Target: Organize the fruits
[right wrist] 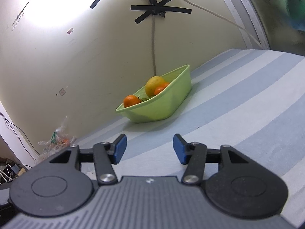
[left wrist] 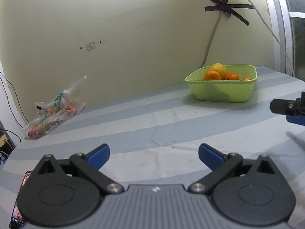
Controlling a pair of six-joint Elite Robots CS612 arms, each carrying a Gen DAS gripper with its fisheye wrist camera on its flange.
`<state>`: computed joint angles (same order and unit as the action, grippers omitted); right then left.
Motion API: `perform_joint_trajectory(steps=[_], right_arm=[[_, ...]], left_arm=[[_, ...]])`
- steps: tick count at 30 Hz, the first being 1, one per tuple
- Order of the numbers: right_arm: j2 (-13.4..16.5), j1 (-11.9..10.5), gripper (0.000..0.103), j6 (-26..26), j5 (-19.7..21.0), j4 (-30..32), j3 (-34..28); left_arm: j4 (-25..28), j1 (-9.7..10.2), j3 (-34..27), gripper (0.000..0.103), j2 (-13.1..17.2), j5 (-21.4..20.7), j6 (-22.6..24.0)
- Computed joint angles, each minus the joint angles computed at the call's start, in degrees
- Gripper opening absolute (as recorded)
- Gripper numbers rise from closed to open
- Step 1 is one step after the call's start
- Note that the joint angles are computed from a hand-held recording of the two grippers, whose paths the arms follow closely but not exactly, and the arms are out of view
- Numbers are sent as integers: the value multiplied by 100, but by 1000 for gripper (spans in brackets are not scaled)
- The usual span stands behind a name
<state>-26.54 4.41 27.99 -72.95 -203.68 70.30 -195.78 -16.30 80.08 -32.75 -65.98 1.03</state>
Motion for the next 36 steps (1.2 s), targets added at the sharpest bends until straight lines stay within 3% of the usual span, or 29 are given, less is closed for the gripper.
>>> perform_joint_trajectory(steps=[26, 36], right_arm=[[5, -2, 57, -48, 4, 4, -13], [6, -2, 57, -46, 0, 5, -15]], left_arm=[[-141, -3, -45, 103, 52, 197, 69], [-266, -39, -108, 103, 115, 502, 218]])
